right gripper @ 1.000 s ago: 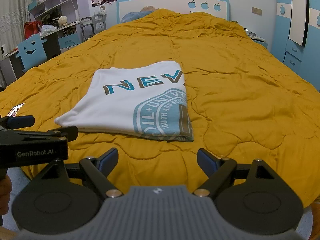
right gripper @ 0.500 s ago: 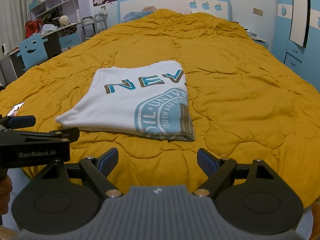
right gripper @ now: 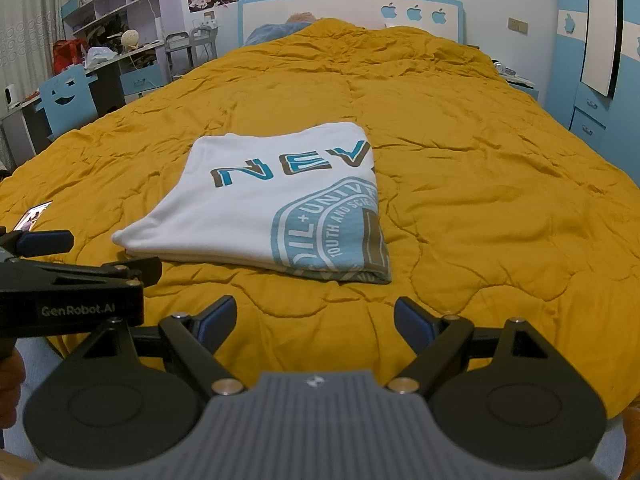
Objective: Fold small clothes
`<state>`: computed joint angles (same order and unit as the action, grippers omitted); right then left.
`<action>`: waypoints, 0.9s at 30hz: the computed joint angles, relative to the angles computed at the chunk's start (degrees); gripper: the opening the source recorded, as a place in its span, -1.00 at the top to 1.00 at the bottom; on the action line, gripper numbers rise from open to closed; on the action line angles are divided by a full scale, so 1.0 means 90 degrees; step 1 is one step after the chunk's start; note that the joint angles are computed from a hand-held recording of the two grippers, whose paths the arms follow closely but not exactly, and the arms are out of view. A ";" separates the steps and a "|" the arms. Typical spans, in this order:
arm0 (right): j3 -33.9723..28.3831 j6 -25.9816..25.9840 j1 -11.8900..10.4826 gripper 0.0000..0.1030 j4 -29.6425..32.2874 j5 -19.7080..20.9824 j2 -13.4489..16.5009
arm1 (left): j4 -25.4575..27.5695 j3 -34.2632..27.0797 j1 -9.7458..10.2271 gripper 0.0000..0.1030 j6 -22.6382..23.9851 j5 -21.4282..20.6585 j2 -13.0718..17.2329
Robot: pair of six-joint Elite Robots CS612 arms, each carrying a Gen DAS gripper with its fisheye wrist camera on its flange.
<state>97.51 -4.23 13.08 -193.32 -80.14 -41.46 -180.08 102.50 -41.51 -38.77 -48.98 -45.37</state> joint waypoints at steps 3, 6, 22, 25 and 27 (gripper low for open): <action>-0.0008 -0.0018 0.0001 -0.59 0.0009 0.0006 0.0003 | -0.0004 0.0002 0.0000 -1.00 0.0002 -0.0002 0.0002; -0.0005 -0.0026 0.0000 -0.59 0.0005 0.0010 0.0002 | -0.0003 0.0001 0.0001 -1.00 0.0001 -0.0011 0.0001; 0.0000 -0.0017 0.0008 -0.59 0.0004 -0.0003 -0.0001 | -0.0041 0.0005 0.0021 -1.00 0.0042 -0.0056 0.0009; 0.0000 -0.0017 0.0008 -0.59 0.0004 -0.0003 -0.0001 | -0.0046 0.0007 0.0023 -1.00 0.0045 -0.0065 0.0008; 0.0000 -0.0017 0.0008 -0.59 0.0004 -0.0003 -0.0001 | -0.0051 0.0009 0.0026 -1.00 0.0054 -0.0082 0.0010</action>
